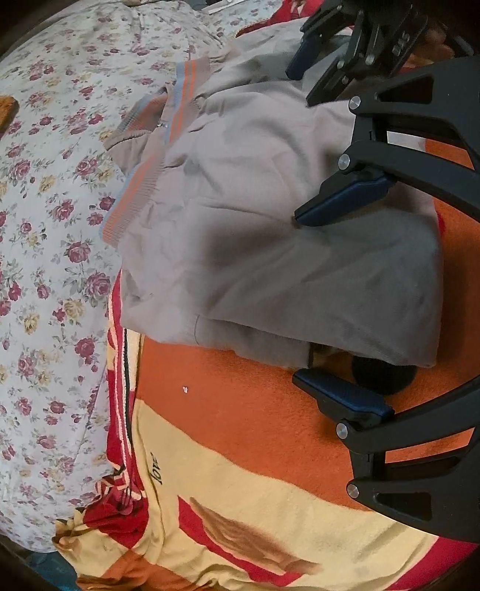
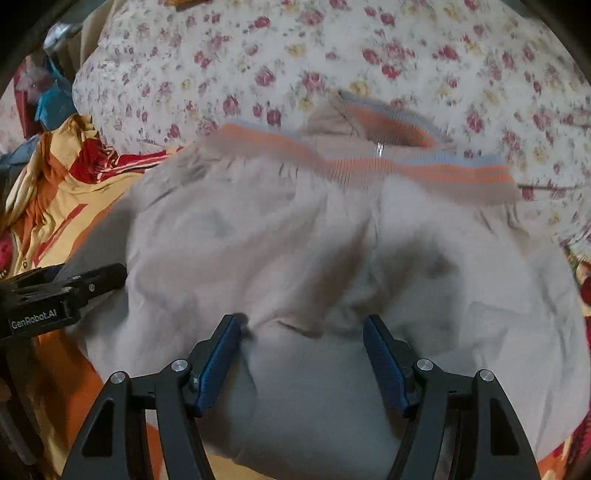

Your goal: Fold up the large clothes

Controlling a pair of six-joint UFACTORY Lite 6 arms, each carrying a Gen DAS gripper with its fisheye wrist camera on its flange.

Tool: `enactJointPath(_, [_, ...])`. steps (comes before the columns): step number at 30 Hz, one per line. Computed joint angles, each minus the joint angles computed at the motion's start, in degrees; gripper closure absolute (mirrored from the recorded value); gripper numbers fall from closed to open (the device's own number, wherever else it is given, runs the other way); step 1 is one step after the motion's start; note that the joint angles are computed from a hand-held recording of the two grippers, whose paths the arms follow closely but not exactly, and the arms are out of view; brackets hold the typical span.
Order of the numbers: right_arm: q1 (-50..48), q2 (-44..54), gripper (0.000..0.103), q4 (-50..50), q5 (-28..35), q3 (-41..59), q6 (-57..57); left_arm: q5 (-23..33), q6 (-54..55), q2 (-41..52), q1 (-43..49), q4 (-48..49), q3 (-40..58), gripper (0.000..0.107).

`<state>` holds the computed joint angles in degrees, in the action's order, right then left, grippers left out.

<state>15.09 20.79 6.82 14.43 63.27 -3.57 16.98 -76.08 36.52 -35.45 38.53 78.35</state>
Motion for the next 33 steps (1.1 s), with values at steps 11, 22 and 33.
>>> enactJointPath(11, [-0.9, 1.8, 0.036, 0.2, 0.8, 8.0, 4.8, -1.7, 2.6, -0.8, 0.7, -3.3, -1.2, 0.026])
enactJointPath(22, [0.7, 12.2, 0.034, -3.1, 4.5, 17.9, 10.0, -1.2, 4.3, 0.1, 1.0, -5.5, 0.1, 0.026])
enactJointPath(33, [-2.3, 14.1, 0.022, 2.3, 1.0, 15.4, 3.6, -2.6, 9.4, 0.2, 2.4, -11.1, 0.3, 0.026])
